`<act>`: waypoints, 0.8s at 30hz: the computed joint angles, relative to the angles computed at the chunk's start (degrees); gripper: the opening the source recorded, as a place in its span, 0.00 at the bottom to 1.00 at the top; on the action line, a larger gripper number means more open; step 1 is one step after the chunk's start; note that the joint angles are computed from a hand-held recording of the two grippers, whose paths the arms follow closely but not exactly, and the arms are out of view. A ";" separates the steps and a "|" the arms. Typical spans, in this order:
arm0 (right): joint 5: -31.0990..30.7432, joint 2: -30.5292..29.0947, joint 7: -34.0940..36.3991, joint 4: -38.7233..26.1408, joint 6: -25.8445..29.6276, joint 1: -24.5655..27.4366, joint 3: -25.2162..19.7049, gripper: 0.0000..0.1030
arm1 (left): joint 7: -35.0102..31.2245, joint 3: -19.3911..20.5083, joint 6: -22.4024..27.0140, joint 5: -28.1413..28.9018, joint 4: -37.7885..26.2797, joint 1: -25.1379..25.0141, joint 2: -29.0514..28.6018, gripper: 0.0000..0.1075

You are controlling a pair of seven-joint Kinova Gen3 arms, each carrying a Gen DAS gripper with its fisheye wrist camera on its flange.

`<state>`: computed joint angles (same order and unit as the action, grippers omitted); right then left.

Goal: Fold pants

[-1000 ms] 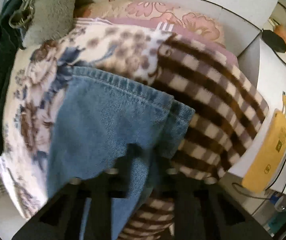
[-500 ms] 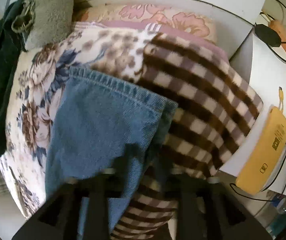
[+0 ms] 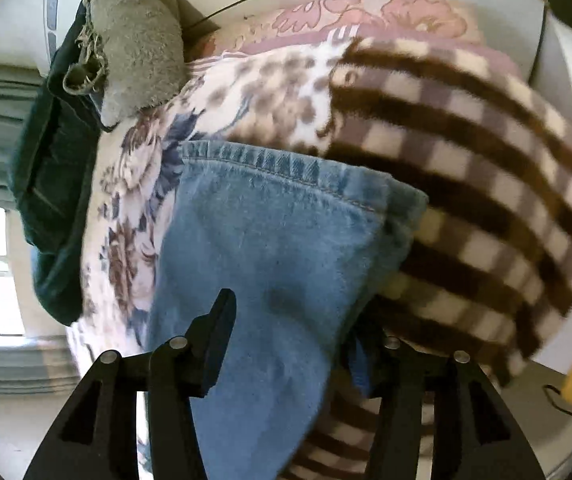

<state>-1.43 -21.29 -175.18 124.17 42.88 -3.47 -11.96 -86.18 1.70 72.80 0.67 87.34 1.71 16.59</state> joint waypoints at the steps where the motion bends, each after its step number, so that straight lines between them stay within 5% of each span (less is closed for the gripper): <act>1: -0.32 0.15 0.00 1.01 -1.62 -0.03 0.37 0.53 | 0.09 0.00 0.00 -0.07 0.07 0.06 -0.05 0.96; 13: -6.31 0.17 7.59 8.34 -18.51 -0.90 4.21 0.52 | 3.34 -0.19 -1.14 -1.43 0.50 1.25 -0.51 0.96; 15: -5.95 -0.75 7.74 7.96 -18.84 -0.01 2.86 0.35 | 3.08 0.10 1.10 -2.07 -1.49 1.53 0.02 0.96; 19: -4.95 0.60 10.38 5.52 -14.40 -0.34 2.49 0.35 | 4.32 0.51 0.22 -5.53 -3.01 3.88 -2.58 0.96; 23: -7.28 2.25 10.88 6.51 -16.41 -0.72 3.76 0.34 | 4.74 1.68 -0.27 -8.05 -4.74 6.37 -4.91 0.96; 24: -6.36 2.59 9.81 5.41 -15.25 0.21 2.65 0.27 | 5.06 1.97 -0.04 -8.90 -5.28 7.17 -5.22 0.96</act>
<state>-7.79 -18.70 -165.37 129.58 27.63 -3.26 -9.31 -81.12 3.67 72.75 -8.23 82.06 8.88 11.37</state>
